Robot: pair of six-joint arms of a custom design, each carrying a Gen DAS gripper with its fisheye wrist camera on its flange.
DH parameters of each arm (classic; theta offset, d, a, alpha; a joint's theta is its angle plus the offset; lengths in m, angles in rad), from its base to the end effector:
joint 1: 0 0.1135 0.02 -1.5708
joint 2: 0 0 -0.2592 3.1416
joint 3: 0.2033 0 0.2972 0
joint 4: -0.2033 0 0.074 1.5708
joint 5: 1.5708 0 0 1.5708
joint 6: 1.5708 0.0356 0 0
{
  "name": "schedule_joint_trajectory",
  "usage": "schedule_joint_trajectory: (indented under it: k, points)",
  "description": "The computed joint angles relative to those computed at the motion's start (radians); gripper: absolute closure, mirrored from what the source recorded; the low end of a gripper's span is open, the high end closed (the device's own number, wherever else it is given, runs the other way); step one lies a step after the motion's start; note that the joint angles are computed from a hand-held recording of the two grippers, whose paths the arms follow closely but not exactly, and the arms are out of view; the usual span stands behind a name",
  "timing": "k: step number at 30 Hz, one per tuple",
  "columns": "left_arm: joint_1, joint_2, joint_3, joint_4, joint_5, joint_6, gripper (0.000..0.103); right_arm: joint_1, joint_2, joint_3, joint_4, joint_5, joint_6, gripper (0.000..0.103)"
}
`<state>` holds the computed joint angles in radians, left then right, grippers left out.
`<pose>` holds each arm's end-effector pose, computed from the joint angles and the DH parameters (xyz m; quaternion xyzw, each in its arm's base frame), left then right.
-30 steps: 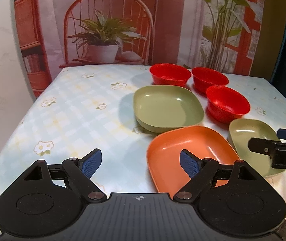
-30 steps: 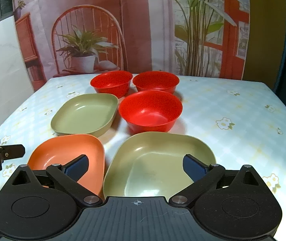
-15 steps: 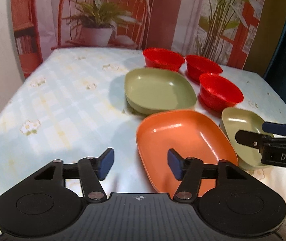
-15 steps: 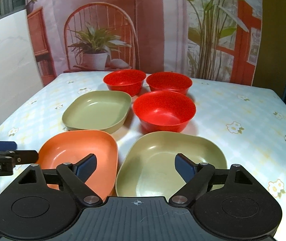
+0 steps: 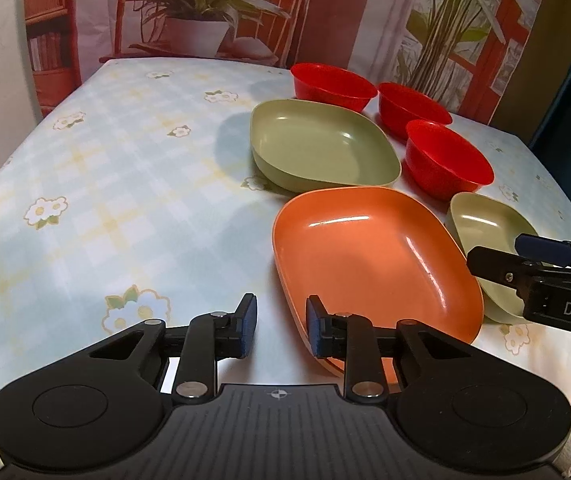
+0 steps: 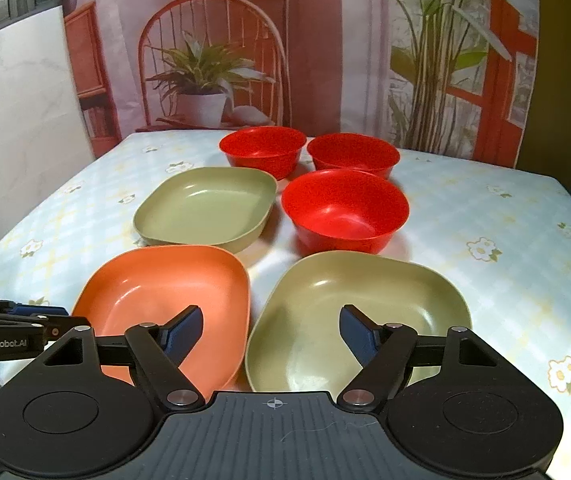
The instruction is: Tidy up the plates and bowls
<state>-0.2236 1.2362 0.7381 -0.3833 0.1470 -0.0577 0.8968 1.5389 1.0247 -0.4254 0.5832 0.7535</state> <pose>0.2804 -0.0691 0.1877 0.1025 0.9334 -0.1157 0.3240 0.2374 0.2658 0.1979 0.0238 0.9145 0.0330 0.4025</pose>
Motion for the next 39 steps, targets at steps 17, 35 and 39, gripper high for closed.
schedule_joint_trajectory:
  k: [17,35,39]
  points:
    - [0.006,0.017,-0.006,0.032,0.039,0.007,0.09,-0.005,-0.031,-0.034,0.003,-0.003,0.029,0.032]
    - [0.023,0.086,0.072,0.022,0.007,0.0,0.093,-0.023,-0.073,-0.066,0.0,0.008,0.04,0.032]
    - [0.016,0.073,0.096,0.02,-0.019,-0.004,0.093,-0.044,-0.122,-0.105,-0.011,0.017,0.049,0.032]
